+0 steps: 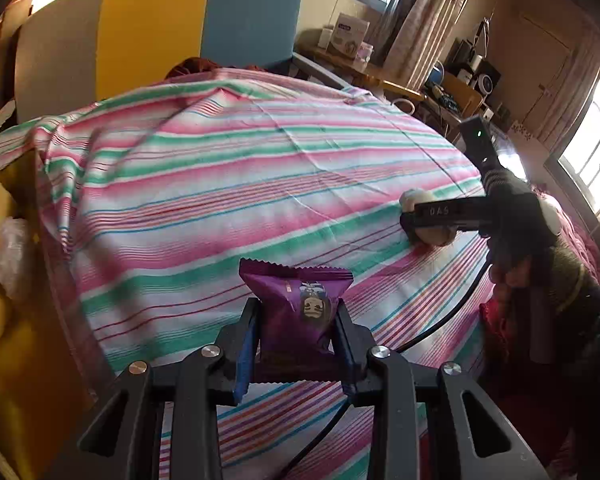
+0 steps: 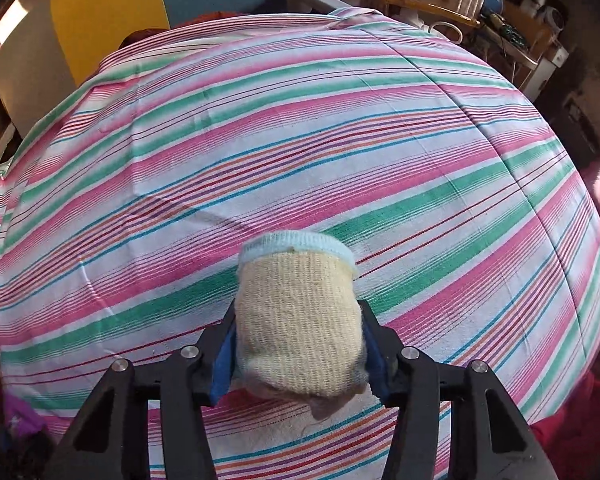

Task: Organize objects
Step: 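Carry the purple packet into the tray and open the left tool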

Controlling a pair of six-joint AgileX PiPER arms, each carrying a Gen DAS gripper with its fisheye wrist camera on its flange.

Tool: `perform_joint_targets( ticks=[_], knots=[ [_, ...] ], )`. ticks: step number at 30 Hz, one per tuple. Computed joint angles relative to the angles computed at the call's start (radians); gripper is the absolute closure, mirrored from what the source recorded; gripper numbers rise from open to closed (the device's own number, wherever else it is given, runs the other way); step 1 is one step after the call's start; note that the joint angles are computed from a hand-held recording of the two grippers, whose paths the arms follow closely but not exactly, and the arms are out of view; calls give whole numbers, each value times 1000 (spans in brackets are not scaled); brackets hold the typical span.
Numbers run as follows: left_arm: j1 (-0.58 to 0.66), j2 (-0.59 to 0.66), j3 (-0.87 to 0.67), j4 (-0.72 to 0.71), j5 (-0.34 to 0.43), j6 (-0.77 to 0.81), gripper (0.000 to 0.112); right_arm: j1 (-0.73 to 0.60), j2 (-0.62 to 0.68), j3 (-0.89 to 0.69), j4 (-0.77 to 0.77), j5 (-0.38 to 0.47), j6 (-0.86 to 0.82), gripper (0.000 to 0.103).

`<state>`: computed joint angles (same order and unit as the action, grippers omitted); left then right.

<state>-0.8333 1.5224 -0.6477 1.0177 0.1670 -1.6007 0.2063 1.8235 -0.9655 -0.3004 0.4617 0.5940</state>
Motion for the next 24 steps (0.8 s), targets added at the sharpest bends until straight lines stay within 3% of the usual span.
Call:
perform_joint_targets(
  ticks=[5,10,15,20,24],
  knots=[
    [93,-232,101,-210,57,208,78,13,-4,7,-49,4,32,48],
    [256,-433,204,-504,152,544,78,38,25,-23,-91,16,80,48],
    [473,-518,310,-765,185,869,78,55,12,-8,-139,26,115,48],
    [519,-522,379,-651,190,771,78,67,12,-12,-152,34,123,48],
    [528,-446,401,-566,150,681,78,78,12,-12,-160,37,127,48]
  ],
)
